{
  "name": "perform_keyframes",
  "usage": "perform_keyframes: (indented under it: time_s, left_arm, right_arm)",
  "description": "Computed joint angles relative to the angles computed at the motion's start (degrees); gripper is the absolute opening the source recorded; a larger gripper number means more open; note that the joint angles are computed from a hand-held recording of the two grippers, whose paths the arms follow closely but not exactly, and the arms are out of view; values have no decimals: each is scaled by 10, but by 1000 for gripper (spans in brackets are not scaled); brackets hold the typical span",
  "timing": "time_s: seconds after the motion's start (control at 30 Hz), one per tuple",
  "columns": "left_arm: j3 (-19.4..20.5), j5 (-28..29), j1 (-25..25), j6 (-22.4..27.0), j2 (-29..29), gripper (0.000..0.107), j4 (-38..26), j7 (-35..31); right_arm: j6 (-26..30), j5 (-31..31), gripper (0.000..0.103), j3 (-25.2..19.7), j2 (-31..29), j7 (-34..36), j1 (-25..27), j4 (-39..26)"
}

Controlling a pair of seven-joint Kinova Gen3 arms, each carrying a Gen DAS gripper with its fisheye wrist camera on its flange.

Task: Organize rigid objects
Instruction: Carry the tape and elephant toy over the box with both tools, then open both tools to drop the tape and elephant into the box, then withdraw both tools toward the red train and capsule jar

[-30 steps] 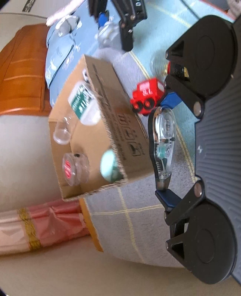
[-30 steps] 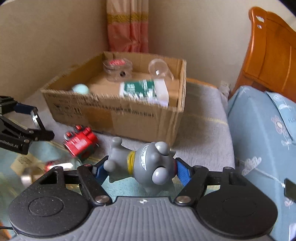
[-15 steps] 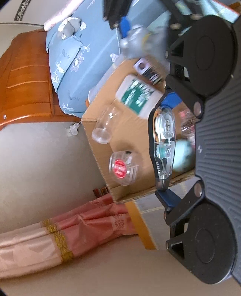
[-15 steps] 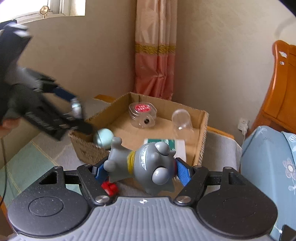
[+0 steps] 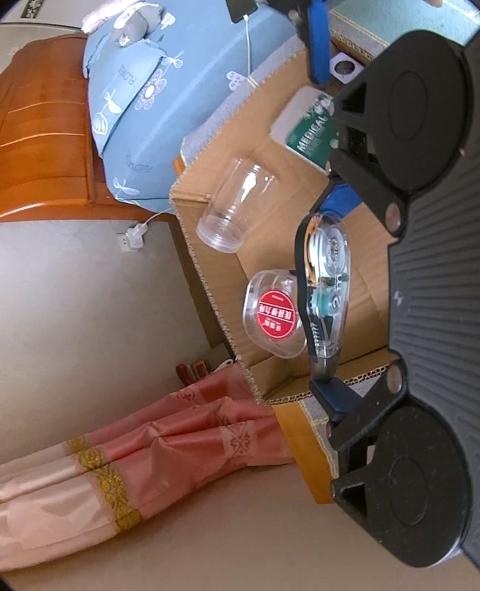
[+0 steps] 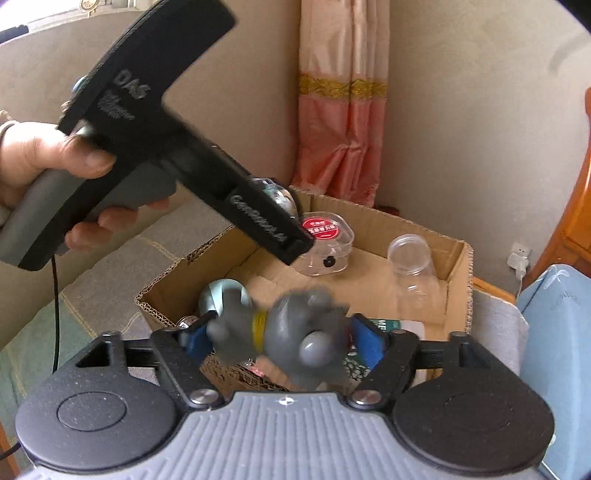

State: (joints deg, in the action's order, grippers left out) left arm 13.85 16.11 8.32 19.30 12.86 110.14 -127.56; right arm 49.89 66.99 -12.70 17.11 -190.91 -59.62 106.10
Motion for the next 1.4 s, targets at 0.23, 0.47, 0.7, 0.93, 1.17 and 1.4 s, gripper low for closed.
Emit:
perform_keyframes:
  time_s: [0.23, 0.47, 0.7, 0.93, 1.17, 1.4]
  left_arm:
    - [-21, -42, 30, -14, 19, 92, -4, 45]
    - [1, -41, 13, -24, 2, 94, 10, 44]
    - [13, 7, -13, -16, -33, 94, 33, -4]
    - [11, 89, -35, -9, -59, 94, 58, -89]
    - [-16, 192, -37, 9, -100, 94, 94, -201]
    - [-64, 182, 3, 14, -146, 94, 127, -194]
  right_arm:
    - [28, 7, 103, -15, -14, -39, -12, 24]
    - [66, -1, 103, -29, -18, -54, -27, 24]
    - [136, -39, 103, -24, 5, -33, -42, -14]
    - [162, -82, 103, -7, 28, -15, -40, -48]
    - [123, -36, 103, 0, 22, -72, -41, -22]
    - [141, -46, 103, -13, 16, -71, -56, -18]
